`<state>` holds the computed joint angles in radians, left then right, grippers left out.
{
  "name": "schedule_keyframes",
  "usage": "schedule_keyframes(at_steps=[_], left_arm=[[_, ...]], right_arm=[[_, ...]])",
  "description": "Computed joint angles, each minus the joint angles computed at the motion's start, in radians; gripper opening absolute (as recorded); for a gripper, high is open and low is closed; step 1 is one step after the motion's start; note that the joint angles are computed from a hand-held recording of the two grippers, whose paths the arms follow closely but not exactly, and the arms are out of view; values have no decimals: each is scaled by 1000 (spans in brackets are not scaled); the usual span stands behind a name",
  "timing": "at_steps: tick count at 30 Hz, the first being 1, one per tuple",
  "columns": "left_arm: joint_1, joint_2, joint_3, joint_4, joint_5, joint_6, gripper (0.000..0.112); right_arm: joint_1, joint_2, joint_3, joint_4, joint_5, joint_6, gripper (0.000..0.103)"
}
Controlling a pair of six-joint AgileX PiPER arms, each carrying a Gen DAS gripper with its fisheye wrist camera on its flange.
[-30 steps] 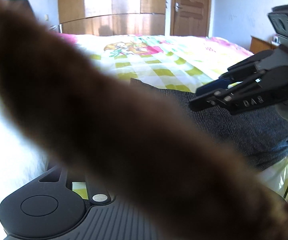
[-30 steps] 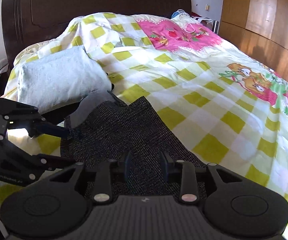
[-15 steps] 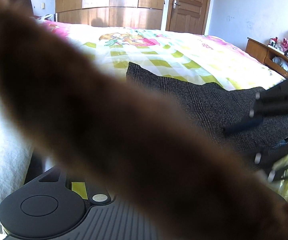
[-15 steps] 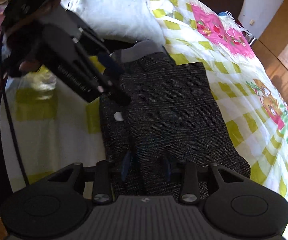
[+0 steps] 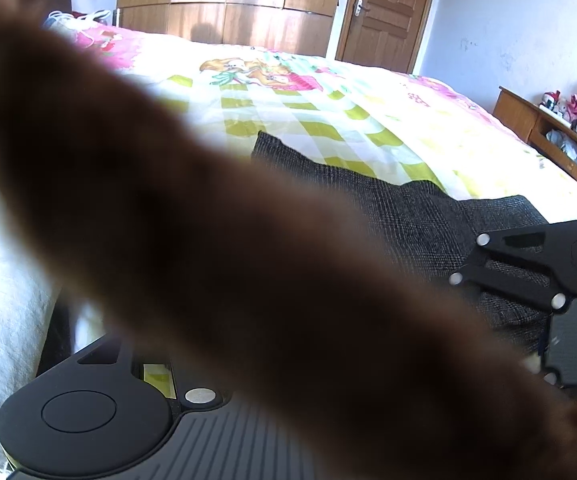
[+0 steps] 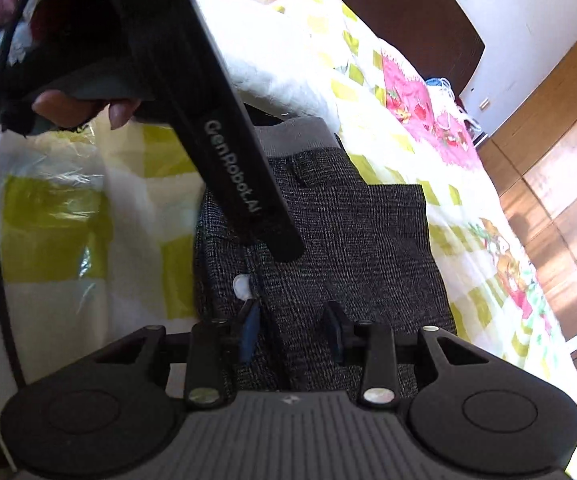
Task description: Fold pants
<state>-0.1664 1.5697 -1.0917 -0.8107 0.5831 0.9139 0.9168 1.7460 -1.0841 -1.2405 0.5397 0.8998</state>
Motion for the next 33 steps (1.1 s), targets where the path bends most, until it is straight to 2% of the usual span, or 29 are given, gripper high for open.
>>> schedule_keyframes(at_steps=[2, 4, 5, 6, 7, 14, 16, 17, 18, 20, 21, 22, 24, 25, 29, 31, 33], left_arm=[[-6, 6, -10, 3, -1, -9, 51], [-10, 5, -14, 3, -3, -6, 51], [-5, 0, -12, -1, 1, 3, 51], [1, -6, -9, -4, 7, 14, 51], [10, -15, -6, -9, 18, 29, 52], [83, -46, -4, -76, 115, 126, 55], [88, -59, 3, -124, 115, 162, 55], [81, -68, 8, -134, 101, 190, 55], [52, -86, 22, -116, 47, 226, 56], [-44, -131, 76, 1, -133, 283, 56], [-80, -142, 92, 64, -186, 303, 56], [-99, -146, 97, 96, -199, 339, 56], [-108, -146, 90, 85, -165, 425, 57], [-121, -144, 91, 94, -174, 442, 58], [-179, -130, 103, 126, -270, 495, 58], [-196, -121, 104, 168, -324, 440, 57], [-174, -102, 63, 190, -273, 342, 57]], right_arm=[[14, 44, -7, -135, 34, 127, 49], [15, 72, -32, -167, 46, 183, 49], [12, 72, -41, -146, 41, 176, 47], [0, 62, -48, -101, 19, 153, 33], [-11, 46, -48, -63, -1, 138, 28], [-47, -51, -60, 34, -15, 163, 26], [-60, -58, -72, 88, -31, 118, 26], [-64, -65, -71, 124, -40, 94, 26], [-68, -74, -72, 161, -48, 68, 26], [-64, -94, -69, 195, -40, 31, 26], [-68, -98, -72, 209, -41, 12, 26], [-80, -100, -79, 251, -47, -29, 26], [-99, -109, -82, 339, -62, -101, 26], [-102, -109, -86, 355, -64, -117, 26], [-112, -110, -81, 372, -80, -122, 26], [-114, -115, -74, 367, -84, -109, 26], [-117, -115, -73, 371, -87, -106, 26]])
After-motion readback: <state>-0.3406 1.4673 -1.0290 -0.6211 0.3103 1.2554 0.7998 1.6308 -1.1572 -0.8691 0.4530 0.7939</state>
